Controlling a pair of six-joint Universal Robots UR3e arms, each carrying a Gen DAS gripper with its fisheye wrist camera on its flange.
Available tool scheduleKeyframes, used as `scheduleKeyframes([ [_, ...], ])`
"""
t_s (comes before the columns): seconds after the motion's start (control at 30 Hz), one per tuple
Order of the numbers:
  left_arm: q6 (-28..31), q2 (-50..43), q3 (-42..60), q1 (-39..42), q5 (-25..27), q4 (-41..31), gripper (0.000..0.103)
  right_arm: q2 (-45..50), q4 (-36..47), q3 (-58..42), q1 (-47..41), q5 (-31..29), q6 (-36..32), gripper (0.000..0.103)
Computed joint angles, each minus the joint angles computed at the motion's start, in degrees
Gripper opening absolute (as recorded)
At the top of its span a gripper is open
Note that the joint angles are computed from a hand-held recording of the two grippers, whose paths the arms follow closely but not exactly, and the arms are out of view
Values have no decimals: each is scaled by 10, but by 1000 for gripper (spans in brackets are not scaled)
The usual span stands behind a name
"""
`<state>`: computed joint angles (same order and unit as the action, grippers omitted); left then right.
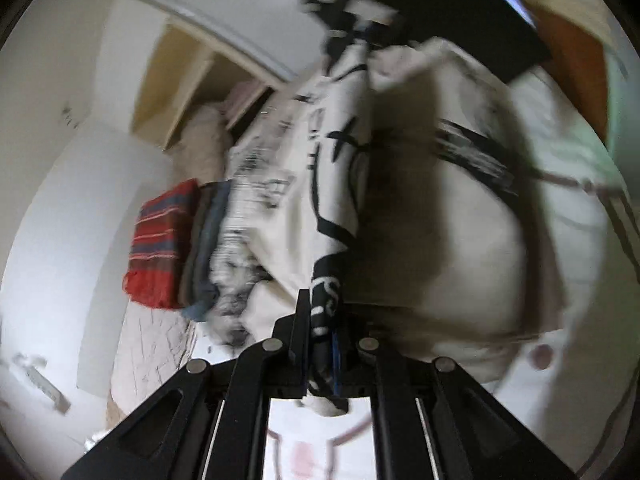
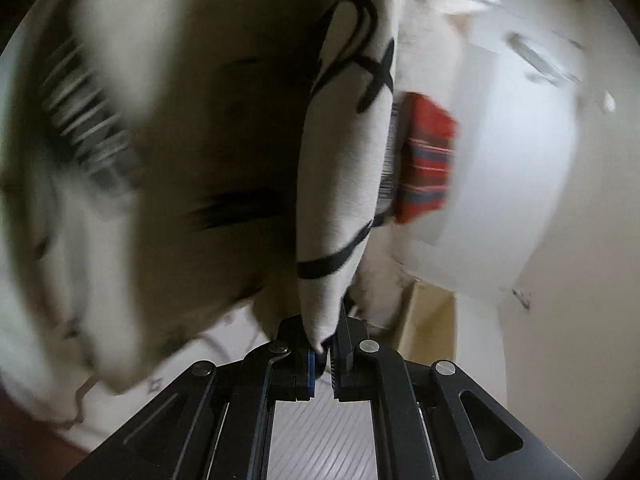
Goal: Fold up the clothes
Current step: 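Lift the folded garment with both grippers and carry it toward the clothes stack, then lower the folded garment beside the clothes stack and open both grippers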
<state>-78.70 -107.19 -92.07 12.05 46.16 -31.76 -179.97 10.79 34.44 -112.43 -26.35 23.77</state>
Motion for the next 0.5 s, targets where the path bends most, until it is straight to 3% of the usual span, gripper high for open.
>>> scheduleKeyframes([
  [0.07, -13, 14, -45, -2, 0, 54, 8, -37, -40, 72, 9, -23, 1, 5],
  [0.13, -34, 18, -45, -7, 11, 54, 8, -37, -54, 86, 10, -38, 16, 5],
  [0.3, -47, 13, -73, -31, 36, 107, 8, -20, 2, 58, -7, -63, -31, 6],
  [0.37, -42, 11, -80, -32, 29, 110, 11, -59, -18, 110, -9, -53, -59, 6],
  [0.4, -31, 17, -82, -27, 24, 93, 18, -90, -45, 155, -8, -44, -70, 7],
  [0.43, -16, 24, -84, -21, 21, 68, 30, -109, -61, 185, -8, -38, -76, 13],
  [0.47, 1, 31, -85, -15, 18, 40, 35, -121, -77, 207, -9, -33, -72, 18],
  [0.5, 18, 39, -88, -8, 15, 18, 37, -130, -95, 228, -10, -26, -58, 36],
])
